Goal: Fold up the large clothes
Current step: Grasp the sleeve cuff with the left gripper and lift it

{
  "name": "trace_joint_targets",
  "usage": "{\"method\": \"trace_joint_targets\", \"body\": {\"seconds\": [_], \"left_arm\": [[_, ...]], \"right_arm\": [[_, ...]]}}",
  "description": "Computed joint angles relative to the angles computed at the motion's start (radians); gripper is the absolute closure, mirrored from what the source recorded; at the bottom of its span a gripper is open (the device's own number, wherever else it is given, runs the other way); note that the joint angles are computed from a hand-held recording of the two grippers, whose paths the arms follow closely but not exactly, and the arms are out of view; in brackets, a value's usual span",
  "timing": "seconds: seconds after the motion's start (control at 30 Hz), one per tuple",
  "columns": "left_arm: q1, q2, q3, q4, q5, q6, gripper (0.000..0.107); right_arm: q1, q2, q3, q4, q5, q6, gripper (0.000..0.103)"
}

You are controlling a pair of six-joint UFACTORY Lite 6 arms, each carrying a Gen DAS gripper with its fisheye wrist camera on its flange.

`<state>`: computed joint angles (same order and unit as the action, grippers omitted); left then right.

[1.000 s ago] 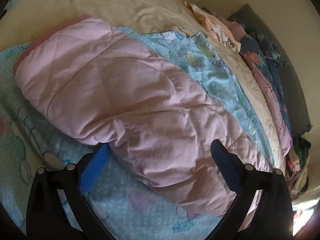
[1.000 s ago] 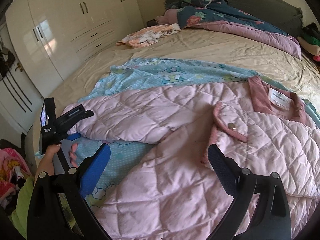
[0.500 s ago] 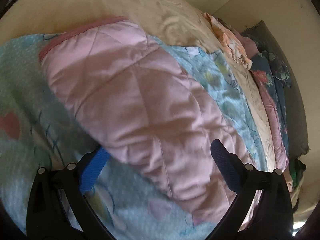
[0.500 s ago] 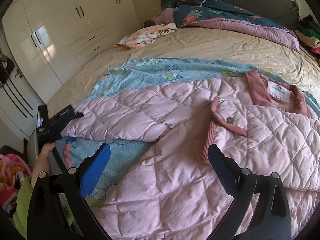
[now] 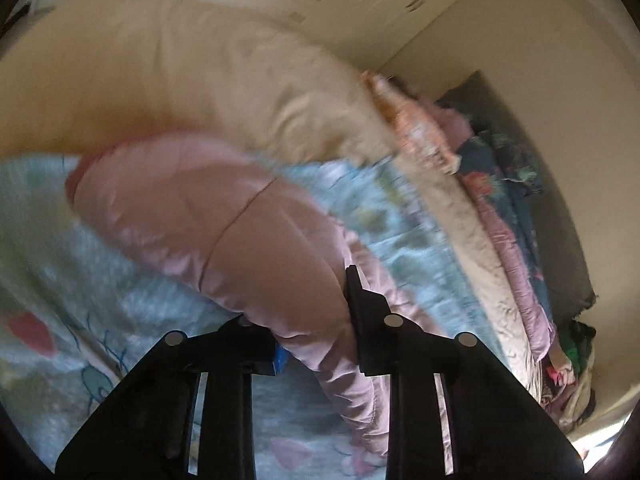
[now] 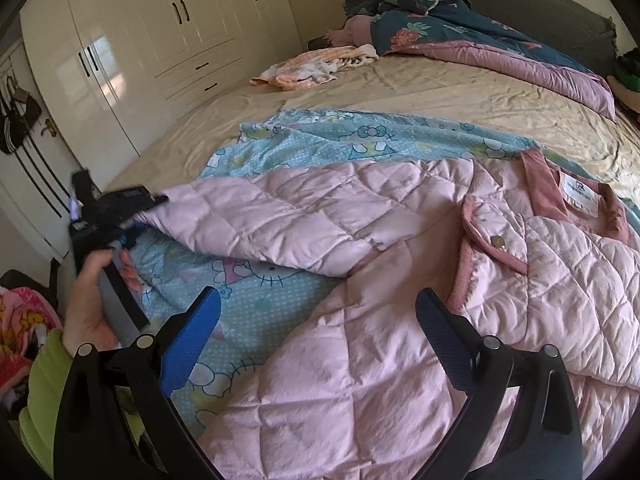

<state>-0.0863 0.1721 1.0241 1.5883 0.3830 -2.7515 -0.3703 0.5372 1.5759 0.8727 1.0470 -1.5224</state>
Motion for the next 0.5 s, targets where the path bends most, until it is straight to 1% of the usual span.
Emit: {"method": "trace_joint_targets", "body": {"seconds": [0.1,0.27,0.37,0.5], "left_arm": [[-0.054,-0.056,0.004,-0.002,0.066,0.032,0.091],[-0.183,-0.137,0.027,-0.061,0.198,0.161,0.091],[-0.245,-0.158,0.059,-0.101,0.252,0.234,0.091],[-0.319,-0.139,0.148,-0.168,0.317,0.352,0.091]], "right_arm": [[-0.036,0.006,0.011,0.004,0.012,-0.012,0.006],[-0.106,0.039,0.079,0.001,0.047,0.008,0.006],[-0.152,0.050,0.119,0.007,0.048,0.013,0.006],[-0.212,0.073,0.177,0.005,0.059,0.011,0.006]]}}
